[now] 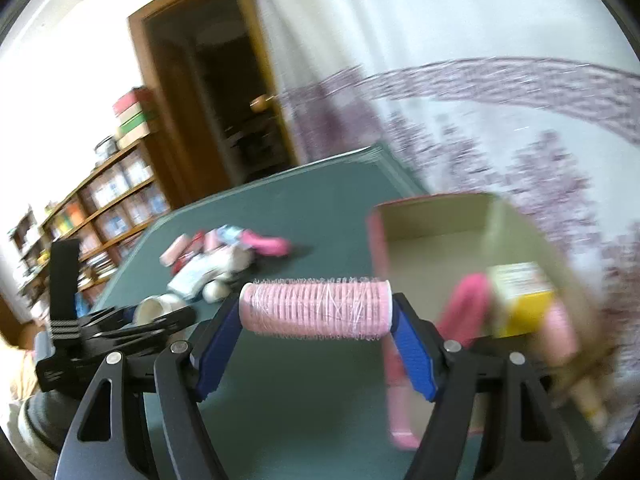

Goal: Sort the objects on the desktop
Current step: 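Carry the pink roller and white bowl into the tin and release both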

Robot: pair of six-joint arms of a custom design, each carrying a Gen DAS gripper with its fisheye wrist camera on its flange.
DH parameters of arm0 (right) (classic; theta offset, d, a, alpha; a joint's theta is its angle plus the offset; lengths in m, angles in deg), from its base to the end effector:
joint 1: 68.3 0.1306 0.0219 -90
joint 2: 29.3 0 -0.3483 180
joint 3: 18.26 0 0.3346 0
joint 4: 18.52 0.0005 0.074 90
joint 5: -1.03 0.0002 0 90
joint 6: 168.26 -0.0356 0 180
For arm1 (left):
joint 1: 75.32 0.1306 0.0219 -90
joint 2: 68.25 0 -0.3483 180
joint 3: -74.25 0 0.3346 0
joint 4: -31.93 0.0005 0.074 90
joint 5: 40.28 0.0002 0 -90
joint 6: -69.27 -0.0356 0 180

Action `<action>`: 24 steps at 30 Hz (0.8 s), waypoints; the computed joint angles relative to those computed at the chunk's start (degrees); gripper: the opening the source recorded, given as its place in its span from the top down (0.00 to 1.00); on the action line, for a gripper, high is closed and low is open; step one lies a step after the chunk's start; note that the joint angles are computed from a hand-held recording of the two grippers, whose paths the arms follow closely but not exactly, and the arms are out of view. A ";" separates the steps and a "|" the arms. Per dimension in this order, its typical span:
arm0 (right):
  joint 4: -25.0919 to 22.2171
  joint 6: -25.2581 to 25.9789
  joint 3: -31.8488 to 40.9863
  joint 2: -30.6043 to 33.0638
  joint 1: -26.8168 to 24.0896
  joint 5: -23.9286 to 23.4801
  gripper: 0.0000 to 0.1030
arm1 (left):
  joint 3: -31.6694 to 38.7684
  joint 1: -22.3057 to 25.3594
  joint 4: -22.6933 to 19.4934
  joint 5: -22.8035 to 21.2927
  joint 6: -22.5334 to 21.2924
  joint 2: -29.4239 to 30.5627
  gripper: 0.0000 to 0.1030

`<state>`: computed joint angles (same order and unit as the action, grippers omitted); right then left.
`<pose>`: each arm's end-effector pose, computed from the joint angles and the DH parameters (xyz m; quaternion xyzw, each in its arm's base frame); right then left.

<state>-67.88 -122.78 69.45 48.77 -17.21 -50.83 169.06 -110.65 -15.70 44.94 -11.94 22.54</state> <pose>0.2424 0.2645 0.4621 0.0895 0.8621 0.0988 0.4888 0.3601 -0.2522 0.4267 0.1948 0.8976 -0.1123 0.3791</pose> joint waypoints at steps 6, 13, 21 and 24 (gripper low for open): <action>-9.61 -6.82 -2.85 -4.91 -0.59 5.71 0.26 | 2.24 -2.69 -0.66 0.56 -0.60 1.28 0.39; -11.85 -8.49 -5.82 -6.79 -1.85 4.06 0.26 | 6.79 -6.45 -1.29 0.93 -2.22 3.49 0.39; -9.61 -4.41 -7.17 -5.92 -2.52 -0.02 0.25 | 14.66 -10.24 -2.14 1.48 -3.87 7.82 0.39; -8.22 -3.78 -7.95 -6.87 -2.78 -1.28 0.22 | 17.72 -11.42 -2.90 1.77 -4.30 9.78 0.39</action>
<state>-76.10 -126.56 61.50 41.90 -19.99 -52.11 186.78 -122.08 -18.60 46.72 -16.24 32.32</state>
